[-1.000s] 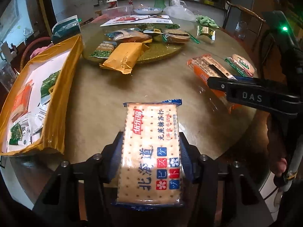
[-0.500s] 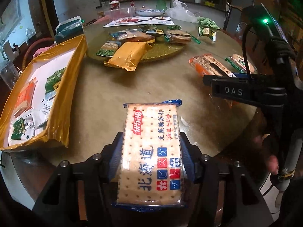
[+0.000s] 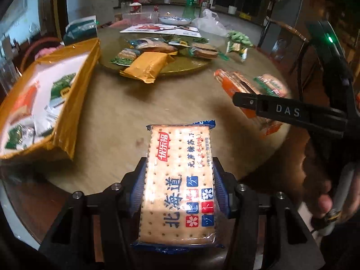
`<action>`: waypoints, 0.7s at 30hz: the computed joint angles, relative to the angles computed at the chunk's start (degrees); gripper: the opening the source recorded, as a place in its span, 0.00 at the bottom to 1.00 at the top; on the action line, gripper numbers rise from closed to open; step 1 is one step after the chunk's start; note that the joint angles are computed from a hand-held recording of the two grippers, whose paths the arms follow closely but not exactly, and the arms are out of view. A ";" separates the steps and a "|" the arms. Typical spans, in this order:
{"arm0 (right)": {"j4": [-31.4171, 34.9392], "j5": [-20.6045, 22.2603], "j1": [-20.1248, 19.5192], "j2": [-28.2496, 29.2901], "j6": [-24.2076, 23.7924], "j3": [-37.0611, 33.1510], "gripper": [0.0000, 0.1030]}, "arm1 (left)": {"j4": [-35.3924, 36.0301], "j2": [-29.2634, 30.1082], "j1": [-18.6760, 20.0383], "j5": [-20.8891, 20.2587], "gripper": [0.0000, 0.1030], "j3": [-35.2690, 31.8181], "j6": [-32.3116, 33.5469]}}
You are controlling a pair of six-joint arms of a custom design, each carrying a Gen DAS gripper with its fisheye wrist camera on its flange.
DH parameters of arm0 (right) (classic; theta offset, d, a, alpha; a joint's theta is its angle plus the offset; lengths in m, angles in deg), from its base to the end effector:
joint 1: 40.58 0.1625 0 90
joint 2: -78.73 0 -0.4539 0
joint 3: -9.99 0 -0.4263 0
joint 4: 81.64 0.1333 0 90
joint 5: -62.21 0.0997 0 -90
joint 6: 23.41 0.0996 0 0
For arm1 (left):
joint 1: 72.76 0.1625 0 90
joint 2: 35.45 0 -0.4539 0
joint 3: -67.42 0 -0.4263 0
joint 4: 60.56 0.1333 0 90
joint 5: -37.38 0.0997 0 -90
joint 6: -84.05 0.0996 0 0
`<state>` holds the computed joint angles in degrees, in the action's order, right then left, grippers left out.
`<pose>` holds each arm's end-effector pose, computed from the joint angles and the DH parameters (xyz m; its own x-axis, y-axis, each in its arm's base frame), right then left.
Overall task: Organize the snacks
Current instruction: 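Lift both cracker packs and carry them toward the box, then lower both cracker packs into the box and open both grippers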
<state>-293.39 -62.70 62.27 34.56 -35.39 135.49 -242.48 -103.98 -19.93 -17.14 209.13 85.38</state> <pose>0.1897 -0.4887 0.0598 -0.8277 0.0214 0.5608 -0.3487 0.7633 -0.5438 -0.0954 -0.4421 0.1321 -0.7481 0.3608 -0.5570 0.5897 0.7464 -0.3084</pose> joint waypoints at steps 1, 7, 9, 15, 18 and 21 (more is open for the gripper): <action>-1.29 0.81 0.27 -0.13 -0.36 0.56 0.54 | 0.01 -0.55 0.13 -0.87 0.54 0.10 -0.28; -6.88 7.03 1.28 -1.30 -1.93 2.35 0.54 | 2.36 -6.45 0.70 -4.94 0.54 -0.17 -3.09; -7.00 9.24 1.58 -1.58 -1.91 1.94 0.54 | 1.46 -9.07 0.50 -4.67 0.54 0.23 -3.22; -2.28 15.30 3.37 -1.18 -1.11 -1.35 0.54 | 0.98 -14.34 1.18 -2.76 0.54 -0.19 -4.06; 1.06 17.26 4.37 0.07 -1.63 -4.16 0.54 | -0.16 -15.80 2.34 -1.70 0.54 -0.75 -3.50; 4.87 19.09 5.29 1.65 -1.43 -7.32 0.54 | -0.28 -16.50 4.35 -1.22 0.54 -2.20 -3.91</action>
